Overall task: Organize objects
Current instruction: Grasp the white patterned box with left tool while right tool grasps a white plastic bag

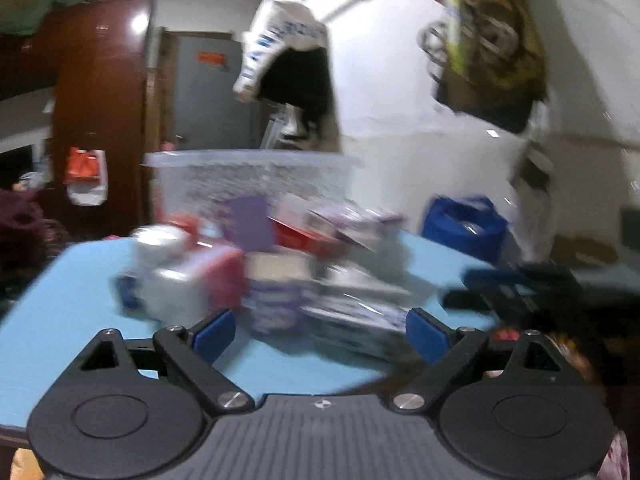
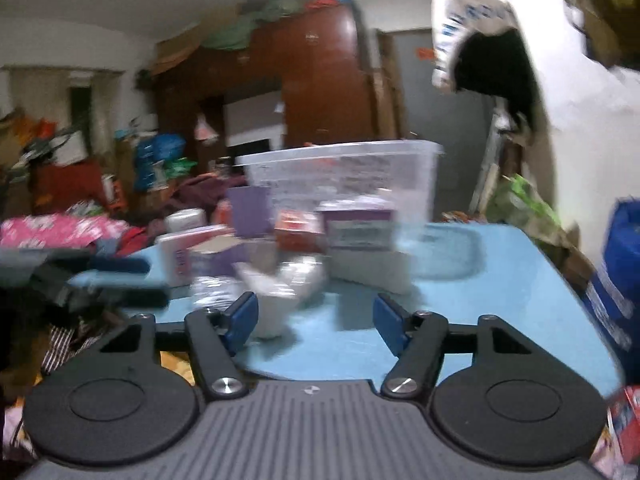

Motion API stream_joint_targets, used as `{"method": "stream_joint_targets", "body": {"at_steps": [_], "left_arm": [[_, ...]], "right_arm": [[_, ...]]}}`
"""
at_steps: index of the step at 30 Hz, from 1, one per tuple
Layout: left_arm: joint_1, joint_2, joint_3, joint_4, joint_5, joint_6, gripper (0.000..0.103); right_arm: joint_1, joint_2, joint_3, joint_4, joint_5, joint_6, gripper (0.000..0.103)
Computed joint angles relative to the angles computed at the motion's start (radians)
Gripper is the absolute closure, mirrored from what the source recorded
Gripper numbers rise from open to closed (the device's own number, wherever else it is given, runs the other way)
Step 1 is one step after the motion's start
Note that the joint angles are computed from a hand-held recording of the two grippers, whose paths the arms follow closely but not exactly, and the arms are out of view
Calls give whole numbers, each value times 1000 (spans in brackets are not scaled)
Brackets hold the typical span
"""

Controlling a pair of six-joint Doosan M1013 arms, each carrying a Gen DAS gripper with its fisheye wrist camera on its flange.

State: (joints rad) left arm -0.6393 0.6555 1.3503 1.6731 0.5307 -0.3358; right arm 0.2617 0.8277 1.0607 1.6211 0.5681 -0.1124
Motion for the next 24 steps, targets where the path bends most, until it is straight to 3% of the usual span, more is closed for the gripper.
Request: {"method": "stream_joint_targets", "body": {"at_steps": [3,7,9,11,19,22,24], "left_arm": [[-10,34,-47,-53,1,83,9],[-26,85,-109,-94,105,152,9],[-25,91,-111,-83,118,132,11],[-20,89,-101,-67,108,109,21],[-7,45,-13,54,89,-26,22],[-7,33,14,87,109,-43,22],[-6,30,21,101,113,-49,22]], "right_arm": [[-1,-2,14,55,-34,-29,34],[3,-6,29,92,-34,-65,30],[5,-9,40,98,-29,-87,30],[8,-7,40,86,-25,-87,30],[21,20,-2,-12,47,-1,32],[32,33,-29,-52,56,20,39],[36,43,-48,-85,64,49,52]]}}
